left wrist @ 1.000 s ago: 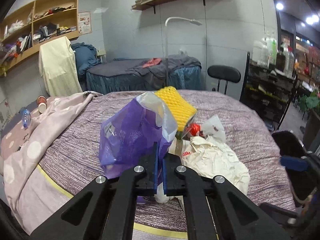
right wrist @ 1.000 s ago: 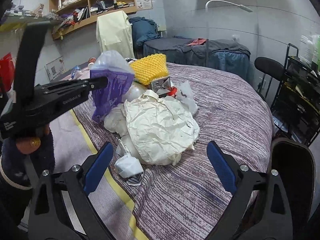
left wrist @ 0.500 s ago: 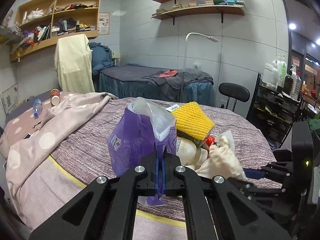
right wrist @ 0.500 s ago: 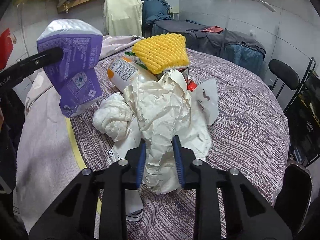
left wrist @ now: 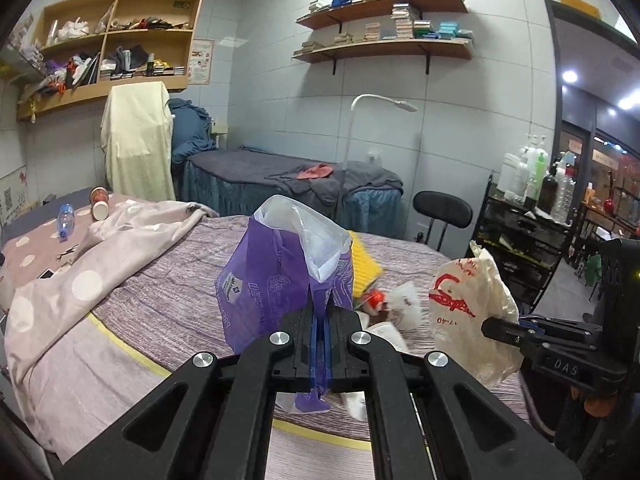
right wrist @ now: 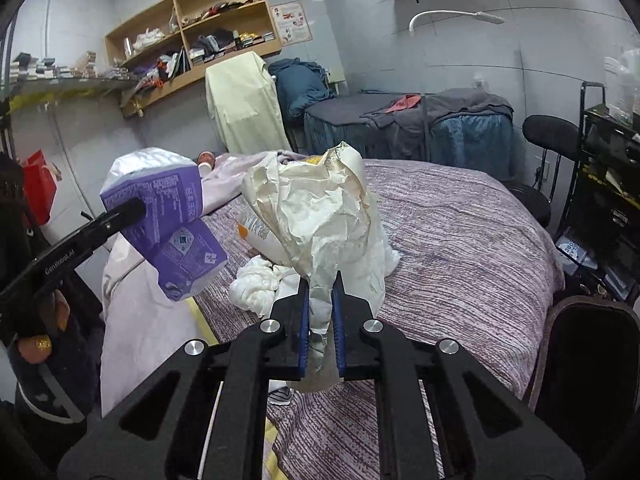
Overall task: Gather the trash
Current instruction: 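Carry the white paper into the black bin and open the right tool while the left tool carries the bag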
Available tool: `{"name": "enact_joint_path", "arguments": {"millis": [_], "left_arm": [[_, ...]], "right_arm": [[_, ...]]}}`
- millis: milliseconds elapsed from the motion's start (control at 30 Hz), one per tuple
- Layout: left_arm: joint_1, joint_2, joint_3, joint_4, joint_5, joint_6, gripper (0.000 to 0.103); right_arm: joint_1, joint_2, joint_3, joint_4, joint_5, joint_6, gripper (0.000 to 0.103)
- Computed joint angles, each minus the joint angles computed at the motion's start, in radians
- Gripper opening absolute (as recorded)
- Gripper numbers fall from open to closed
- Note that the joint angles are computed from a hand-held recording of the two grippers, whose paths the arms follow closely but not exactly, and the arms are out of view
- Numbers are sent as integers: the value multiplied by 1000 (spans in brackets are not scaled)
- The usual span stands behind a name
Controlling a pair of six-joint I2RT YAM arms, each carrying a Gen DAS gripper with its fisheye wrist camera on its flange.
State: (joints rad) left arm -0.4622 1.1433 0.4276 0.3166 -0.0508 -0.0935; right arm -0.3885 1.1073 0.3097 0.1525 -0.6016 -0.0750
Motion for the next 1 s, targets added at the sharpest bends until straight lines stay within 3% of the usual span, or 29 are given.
{"name": "enact_joint_path", "arguments": {"millis": [167, 300, 500, 667, 867, 933, 1000], "left_arm": [[-78, -26, -3, -5, 14, -23, 3], [-166, -6, 11, 9, 10, -36, 3], [-330, 97, 64, 59, -25, -36, 3], [-430, 219, 131, 84, -8, -51, 3], [-516, 381, 240, 86, 17, -64, 3], [-535, 421, 270, 76, 26, -69, 3], [-554, 452, 294, 64, 27, -68, 3]], "right_arm": [[-242, -141, -12, -164, -144, -61, 11], [-482, -203, -4, -310, -254, -181, 11], [-824, -59, 57, -427, -327, -407, 11], [-977, 199, 98, -346, -266, -499, 11], [-999, 508, 127, -155, -155, -490, 11], [-991, 599, 132, -86, -113, -479, 20], [-996, 670, 147, -48, -103, -468, 38]]}}
